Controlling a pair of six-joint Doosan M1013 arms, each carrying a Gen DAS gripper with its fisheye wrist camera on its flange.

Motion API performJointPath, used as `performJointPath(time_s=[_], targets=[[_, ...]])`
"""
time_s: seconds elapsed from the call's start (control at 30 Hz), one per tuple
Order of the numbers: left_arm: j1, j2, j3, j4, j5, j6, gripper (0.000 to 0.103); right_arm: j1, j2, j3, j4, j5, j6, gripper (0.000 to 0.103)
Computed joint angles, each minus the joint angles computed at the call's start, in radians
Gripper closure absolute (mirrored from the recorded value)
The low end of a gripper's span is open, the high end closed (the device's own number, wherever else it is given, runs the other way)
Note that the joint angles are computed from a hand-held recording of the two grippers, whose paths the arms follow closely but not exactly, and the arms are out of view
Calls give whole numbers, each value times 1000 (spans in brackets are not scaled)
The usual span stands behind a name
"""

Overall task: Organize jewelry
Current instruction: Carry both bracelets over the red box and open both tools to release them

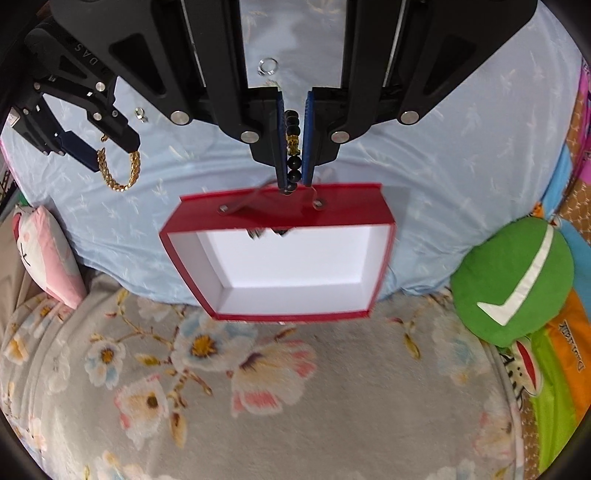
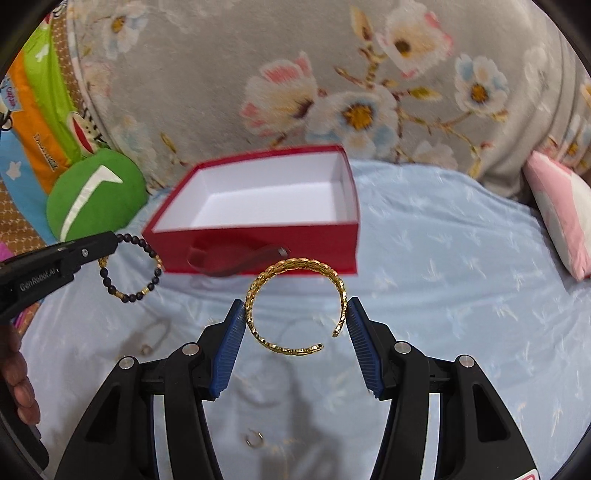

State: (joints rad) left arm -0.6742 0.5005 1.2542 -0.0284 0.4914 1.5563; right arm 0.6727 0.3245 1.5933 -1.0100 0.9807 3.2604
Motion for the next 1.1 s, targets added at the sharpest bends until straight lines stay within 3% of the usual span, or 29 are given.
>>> performJointPath(time_s=[0.27,0.6,1.1], targets=[[11,26,-75,92,-17,-93,96,-24,20,-76,-86,-1,-63,48],[14,109,-233,206,-1,-189,96,-93,43,-149,-121,-40,-117,49],[6,288,-529,242,123,-225,96,-195,111,-239,-43,-106,-221,48]])
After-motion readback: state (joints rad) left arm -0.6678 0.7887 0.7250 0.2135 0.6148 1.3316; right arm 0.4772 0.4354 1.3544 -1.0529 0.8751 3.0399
